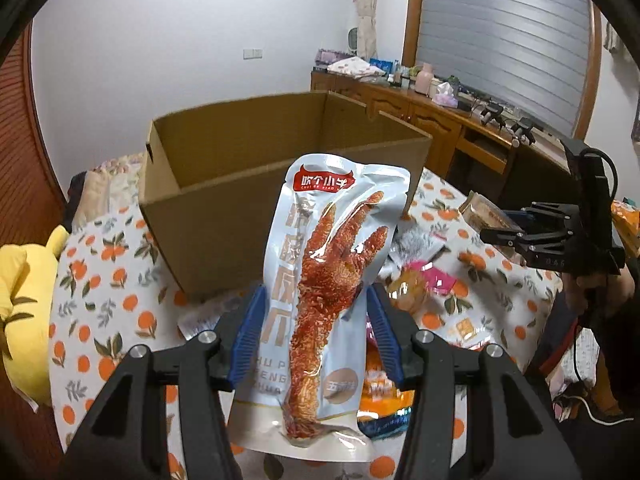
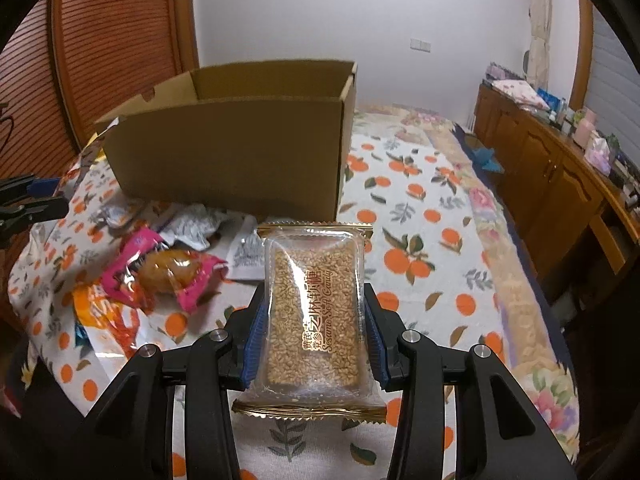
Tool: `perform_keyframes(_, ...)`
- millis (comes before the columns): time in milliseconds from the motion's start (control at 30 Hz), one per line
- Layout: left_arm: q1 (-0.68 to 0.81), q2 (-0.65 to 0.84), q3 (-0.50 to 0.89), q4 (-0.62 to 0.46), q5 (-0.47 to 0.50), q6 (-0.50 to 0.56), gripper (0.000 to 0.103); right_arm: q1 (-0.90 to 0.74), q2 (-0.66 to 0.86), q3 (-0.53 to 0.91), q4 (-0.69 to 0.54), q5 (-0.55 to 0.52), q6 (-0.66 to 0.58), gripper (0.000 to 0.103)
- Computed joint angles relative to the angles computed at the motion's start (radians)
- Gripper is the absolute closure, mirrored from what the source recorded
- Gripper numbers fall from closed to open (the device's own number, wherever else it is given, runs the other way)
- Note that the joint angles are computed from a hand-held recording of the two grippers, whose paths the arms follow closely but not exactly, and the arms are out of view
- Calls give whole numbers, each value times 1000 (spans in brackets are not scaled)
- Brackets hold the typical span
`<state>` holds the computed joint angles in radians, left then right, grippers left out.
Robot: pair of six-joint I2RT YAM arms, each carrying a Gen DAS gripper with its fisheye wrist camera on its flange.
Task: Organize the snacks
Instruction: 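Lift both packets and carry them over the cardboard box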
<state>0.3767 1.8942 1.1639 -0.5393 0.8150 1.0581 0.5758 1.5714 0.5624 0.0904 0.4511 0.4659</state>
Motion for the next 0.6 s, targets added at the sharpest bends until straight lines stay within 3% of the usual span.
perform_keyframes(233,-28,5,84,10,31,-96,52,-22,-33,61,-27,-6,-79,60)
perform_keyframes(600,-98,72,297,36,3,-257,51,-115,18,261,-36,-82,-250,60)
